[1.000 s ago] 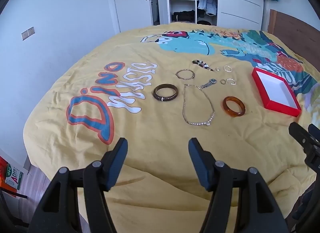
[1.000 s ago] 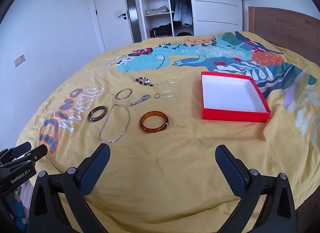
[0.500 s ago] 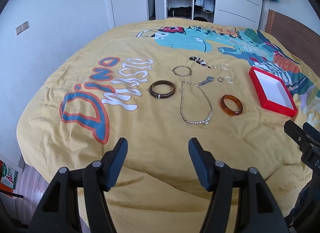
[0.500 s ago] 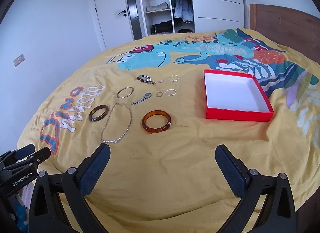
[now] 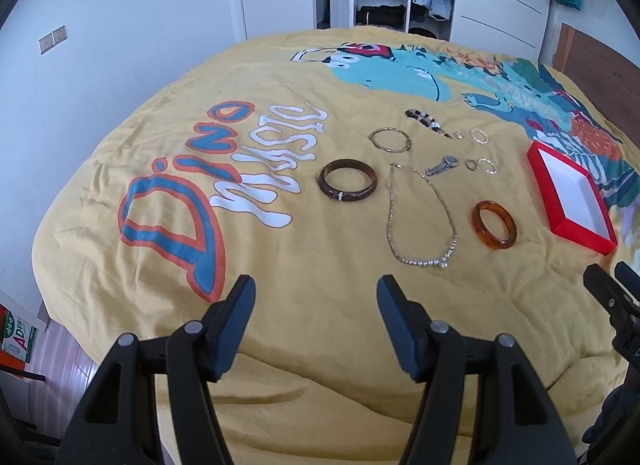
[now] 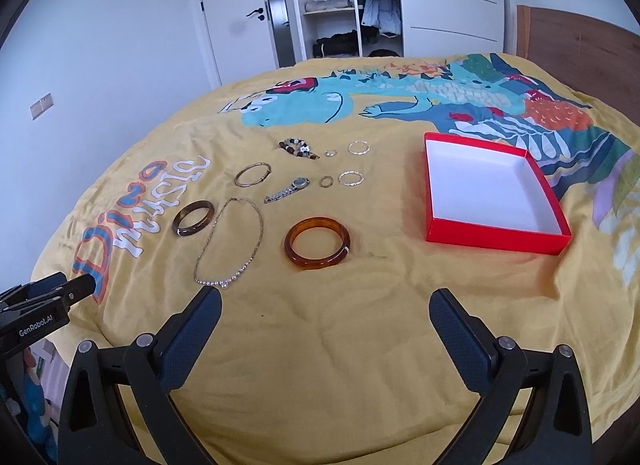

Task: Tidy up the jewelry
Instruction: 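Move both tools toward the jewelry laid out on the bedspread, then grasp the silver necklace with the left tool while the right tool grasps a small silver ring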

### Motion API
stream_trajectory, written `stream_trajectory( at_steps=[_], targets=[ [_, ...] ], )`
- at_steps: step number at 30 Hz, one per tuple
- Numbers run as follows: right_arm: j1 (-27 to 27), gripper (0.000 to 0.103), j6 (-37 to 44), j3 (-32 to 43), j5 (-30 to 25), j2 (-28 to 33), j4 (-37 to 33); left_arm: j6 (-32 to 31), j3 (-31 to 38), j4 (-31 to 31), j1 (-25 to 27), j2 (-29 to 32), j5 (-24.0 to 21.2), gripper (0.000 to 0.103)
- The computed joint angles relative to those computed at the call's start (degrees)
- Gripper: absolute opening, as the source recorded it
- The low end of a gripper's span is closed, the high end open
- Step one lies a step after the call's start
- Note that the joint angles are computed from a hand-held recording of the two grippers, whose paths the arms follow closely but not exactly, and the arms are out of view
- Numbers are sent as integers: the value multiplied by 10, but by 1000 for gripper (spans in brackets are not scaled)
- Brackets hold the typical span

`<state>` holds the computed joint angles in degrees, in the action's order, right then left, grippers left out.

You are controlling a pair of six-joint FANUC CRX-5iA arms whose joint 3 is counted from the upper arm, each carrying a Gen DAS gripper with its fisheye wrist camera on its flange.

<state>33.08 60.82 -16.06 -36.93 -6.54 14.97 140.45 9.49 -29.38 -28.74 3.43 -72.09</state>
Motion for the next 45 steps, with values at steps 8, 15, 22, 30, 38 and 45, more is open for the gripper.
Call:
stream_trajectory(
  at_steps=[8,15,22,30,38,45],
  targets=[
    [-16,98,66,46,-10,48,-56,-64,13,62,41,42,35,61],
    [-34,98,107,80,-17,86,-109,-98,29,93,65,80,58,61],
    [-51,98,142,111,-26,118,-143,-118,56,103,76,119,64,61],
    [-65,97,186,139,-27,148,-176,-135,87,116,84,162,63,60],
    [-83,82,239,180,-45,175,-229,-145,105,133,92,195,59,43],
    [-100,72,285,234,-64,208,-284,-155,117,141,98,210,64,37]
  ],
)
